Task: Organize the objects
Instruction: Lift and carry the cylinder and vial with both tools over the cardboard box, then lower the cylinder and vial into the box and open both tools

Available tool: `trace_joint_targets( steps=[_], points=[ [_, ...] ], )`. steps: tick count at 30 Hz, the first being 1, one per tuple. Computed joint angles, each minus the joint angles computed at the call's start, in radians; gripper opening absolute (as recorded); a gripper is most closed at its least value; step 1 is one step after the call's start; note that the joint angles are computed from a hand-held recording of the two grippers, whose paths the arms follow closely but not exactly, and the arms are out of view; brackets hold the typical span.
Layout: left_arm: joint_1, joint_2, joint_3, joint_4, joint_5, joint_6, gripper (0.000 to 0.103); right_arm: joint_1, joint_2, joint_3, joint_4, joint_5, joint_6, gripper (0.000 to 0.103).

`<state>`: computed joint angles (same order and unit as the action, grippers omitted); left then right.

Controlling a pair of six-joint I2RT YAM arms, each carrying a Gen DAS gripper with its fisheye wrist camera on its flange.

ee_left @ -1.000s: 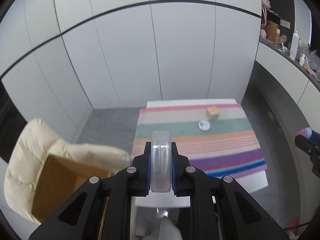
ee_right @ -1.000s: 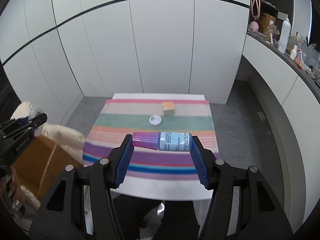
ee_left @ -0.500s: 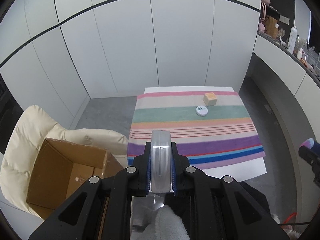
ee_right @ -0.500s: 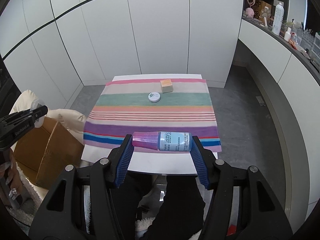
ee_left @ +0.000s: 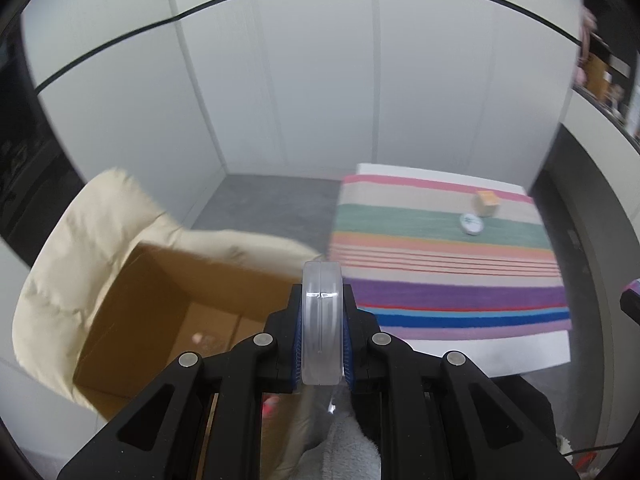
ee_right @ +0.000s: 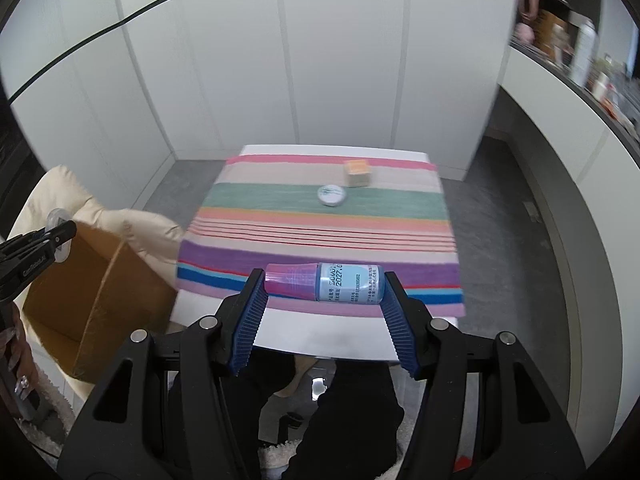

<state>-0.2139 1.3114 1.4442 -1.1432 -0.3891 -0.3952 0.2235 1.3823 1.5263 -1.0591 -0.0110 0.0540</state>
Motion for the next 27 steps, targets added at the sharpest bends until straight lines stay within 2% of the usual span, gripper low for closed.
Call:
trace_joint_targets(
  steps=[6, 10, 15, 19, 24, 25, 26, 27],
  points=[
    [0.259, -0.147, -0.128, 0.004, 0.061, 0.101, 0.016, 0.239, 0.109, 0.077, 0.027, 0.071, 0.055, 0.060],
    [0.542, -0.227, -0.176, 0.009, 0.153, 0.240, 0.016, 0.396, 0.214, 0.182, 0.024, 0.093, 0.080, 0.060],
    [0.877, -0.247, -0.187, 0.024, 0.286, 0.408, 0.017, 0.583, 0.387, 0.376, 0.001, 0.100, 0.095, 0.060],
    [1.044, -0.236, -0.181, 0.031, 0.360, 0.498, 0.017, 0.706, 0.548, 0.576, -0.045, 0.093, 0.099, 0.060],
    [1.104, -0.230, -0.191, 0.073, 0.423, 0.557, 0.017, 0.809, 0.728, 0.807, -0.117, 0.107, 0.096, 0.060],
    [1.117, -0.231, -0.195, 0.087, 0.460, 0.565, 0.023, 0.817, 0.754, 0.842, -0.131, 0.107, 0.099, 0.060],
    [1.111, -0.231, -0.195, 0.091, 0.459, 0.555, 0.034, 0.823, 0.762, 0.848, -0.128, 0.106, 0.102, 0.060],
    [1.095, -0.230, -0.191, 0.087, 0.439, 0.538, 0.071, 0.827, 0.759, 0.833, -0.103, 0.099, 0.101, 0.060]
  ],
)
